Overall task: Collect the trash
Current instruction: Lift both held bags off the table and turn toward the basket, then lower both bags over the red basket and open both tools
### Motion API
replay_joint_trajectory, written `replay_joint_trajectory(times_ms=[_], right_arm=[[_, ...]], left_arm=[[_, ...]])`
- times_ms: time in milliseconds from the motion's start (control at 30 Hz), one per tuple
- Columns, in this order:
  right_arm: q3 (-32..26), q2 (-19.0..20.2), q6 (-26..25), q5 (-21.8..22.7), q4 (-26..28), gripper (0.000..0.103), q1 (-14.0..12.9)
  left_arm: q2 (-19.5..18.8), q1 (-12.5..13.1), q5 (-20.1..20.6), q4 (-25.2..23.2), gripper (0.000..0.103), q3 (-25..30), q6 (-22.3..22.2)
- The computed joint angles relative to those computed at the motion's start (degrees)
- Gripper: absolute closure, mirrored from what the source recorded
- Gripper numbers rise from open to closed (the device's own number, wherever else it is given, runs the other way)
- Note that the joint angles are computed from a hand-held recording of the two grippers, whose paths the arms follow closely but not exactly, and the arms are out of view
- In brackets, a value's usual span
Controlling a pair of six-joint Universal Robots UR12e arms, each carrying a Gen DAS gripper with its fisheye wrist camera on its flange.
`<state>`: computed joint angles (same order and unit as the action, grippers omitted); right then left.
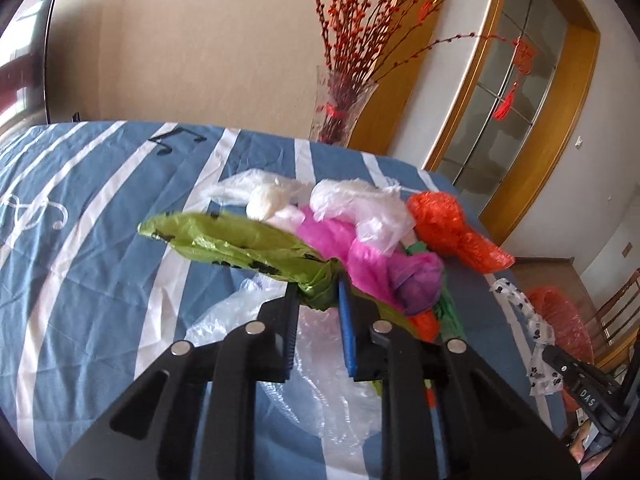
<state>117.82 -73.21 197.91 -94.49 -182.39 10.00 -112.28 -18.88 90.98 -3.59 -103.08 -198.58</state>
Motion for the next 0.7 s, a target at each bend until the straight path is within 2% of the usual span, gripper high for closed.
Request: replay_joint_trajectory(times_ms=[400,700], right_arm=[[2.5,-2.1,0.9,-2.1,-4.0,0.098,-0.6],[5.4,-4.2,2.1,-5.7,-7.4,0.098,-1.5]], left_arm=[[1.5,-2.5,-2.9,3.7,0.083,0.1,2.9],[-0.6,-5.9,-7.8,2.6,0.083,3.4,6.1]])
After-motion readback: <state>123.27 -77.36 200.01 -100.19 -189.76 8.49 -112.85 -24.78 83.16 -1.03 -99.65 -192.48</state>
